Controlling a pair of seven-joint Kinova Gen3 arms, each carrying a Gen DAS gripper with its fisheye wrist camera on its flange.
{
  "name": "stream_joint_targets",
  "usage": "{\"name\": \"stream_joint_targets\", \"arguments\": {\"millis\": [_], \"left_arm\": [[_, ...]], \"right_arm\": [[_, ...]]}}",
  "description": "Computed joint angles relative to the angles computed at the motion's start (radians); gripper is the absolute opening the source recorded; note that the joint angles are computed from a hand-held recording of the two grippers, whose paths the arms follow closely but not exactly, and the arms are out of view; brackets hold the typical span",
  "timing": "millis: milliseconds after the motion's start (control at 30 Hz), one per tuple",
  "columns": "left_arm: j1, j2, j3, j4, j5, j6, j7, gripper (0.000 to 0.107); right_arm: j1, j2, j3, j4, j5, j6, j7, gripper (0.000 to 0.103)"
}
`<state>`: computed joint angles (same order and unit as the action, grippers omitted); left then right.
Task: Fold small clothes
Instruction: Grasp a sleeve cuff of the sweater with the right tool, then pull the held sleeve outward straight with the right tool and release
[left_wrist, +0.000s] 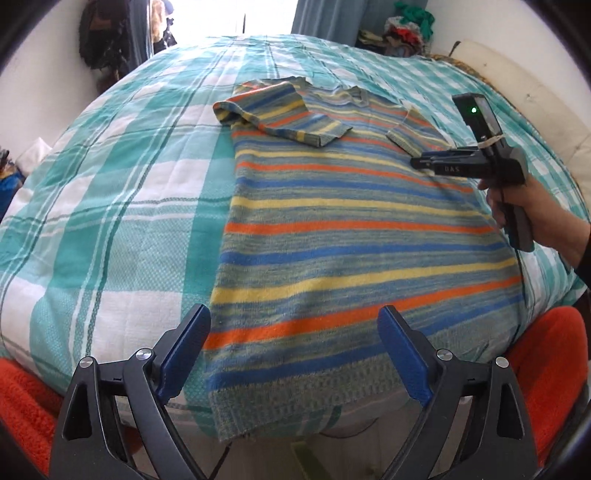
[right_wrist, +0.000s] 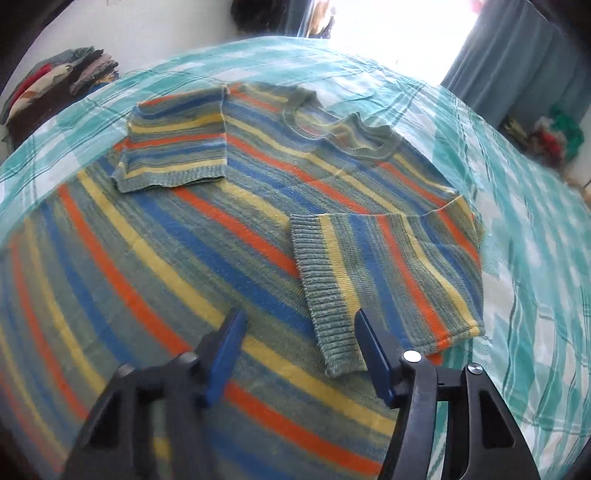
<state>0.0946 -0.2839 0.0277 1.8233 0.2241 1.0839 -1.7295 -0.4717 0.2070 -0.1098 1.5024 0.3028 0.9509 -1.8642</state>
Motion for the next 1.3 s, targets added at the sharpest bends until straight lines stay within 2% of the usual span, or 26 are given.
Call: {"name": "stream_joint_targets", "arguments": {"millis": [33, 133, 200, 300, 367, 433, 567, 700, 800, 867, 900, 1000, 1067, 1133, 1167, 1200, 1233, 1267, 1300], "left_arm": [[-0.006, -0.001, -0.006, -0.001, -0.003, 0.008, 0.005, 0.093], [-0.021, -0.008, -0.043, -0.003, 0.024, 0.018, 0.000, 0.093], [-0.031, -0.009, -0.056, -0.002, 0.040, 0.022, -0.001, 0.093], [-0.038, -0.001, -0.050, -0.001, 0.046, 0.024, 0.006, 0.093], [-0.036, 0.007, -0.044, -0.004, 0.052, 0.032, 0.007, 0.093], [-0.031, 0.012, -0.030, -0.007, 0.050, 0.038, 0.012, 0.093], [-0.017, 0.003, 0.009, -0.012, 0.011, 0.038, 0.024, 0.093], [-0.004, 0.004, 0.024, -0.015, -0.014, 0.044, 0.041, 0.093], [0.001, 0.006, 0.025, -0.018, -0.023, 0.050, 0.050, 0.093], [0.003, 0.005, 0.025, -0.018, -0.029, 0.050, 0.056, 0.093], [0.003, 0.005, 0.025, -0.017, -0.029, 0.051, 0.060, 0.093], [0.005, 0.015, 0.029, -0.017, -0.030, 0.055, 0.074, 0.093], [0.006, 0.023, 0.037, -0.024, -0.040, 0.067, 0.089, 0.093], [0.006, 0.021, 0.040, -0.036, -0.052, 0.086, 0.103, 0.093], [0.006, 0.014, 0.032, -0.041, -0.051, 0.096, 0.098, 0.093], [0.004, 0.001, 0.020, -0.044, -0.049, 0.107, 0.090, 0.093], [0.000, -0.013, 0.007, -0.046, -0.052, 0.118, 0.080, 0.093], [-0.007, -0.027, -0.006, -0.047, -0.057, 0.128, 0.071, 0.093], [-0.015, -0.040, -0.019, -0.049, -0.062, 0.140, 0.061, 0.093]], "right_arm": [[0.043, -0.001, -0.004, 0.008, -0.039, -0.025, -0.030, 0.002], [0.124, -0.091, 0.034, 0.074, -0.057, -0.102, -0.152, 0.002], [0.214, -0.170, 0.041, 0.117, -0.027, -0.123, -0.233, 0.002], [0.353, -0.264, 0.120, 0.164, -0.060, -0.119, -0.334, 0.002], [0.446, -0.284, 0.168, 0.183, -0.118, -0.099, -0.331, 0.002], [0.538, -0.283, 0.176, 0.205, -0.196, -0.088, -0.278, 0.002], [0.723, -0.281, 0.070, 0.264, -0.342, -0.120, -0.180, 0.002], [0.887, -0.271, -0.078, 0.300, -0.363, -0.142, -0.177, 0.002], [0.911, -0.252, -0.078, 0.304, -0.404, -0.125, -0.131, 0.003], [0.870, -0.266, -0.035, 0.297, -0.386, -0.104, -0.149, 0.014], [0.837, -0.281, 0.000, 0.297, -0.382, -0.103, -0.144, 0.021], [0.698, -0.318, 0.118, 0.298, -0.444, -0.145, -0.045, 0.022], [0.646, -0.315, 0.131, 0.297, -0.489, -0.166, 0.020, 0.021], [0.667, -0.269, 0.086, 0.280, -0.469, -0.128, 0.020, 0.021], [0.705, -0.244, 0.043, 0.287, -0.434, -0.108, -0.004, 0.019], [0.752, -0.239, -0.002, 0.309, -0.402, -0.104, -0.045, 0.011], [0.798, -0.251, -0.045, 0.324, -0.377, -0.116, -0.085, 0.008], [0.843, -0.282, -0.092, 0.342, -0.336, -0.120, -0.126, 0.008], [0.880, -0.316, -0.138, 0.355, -0.296, -0.108, -0.167, 0.018]]}}
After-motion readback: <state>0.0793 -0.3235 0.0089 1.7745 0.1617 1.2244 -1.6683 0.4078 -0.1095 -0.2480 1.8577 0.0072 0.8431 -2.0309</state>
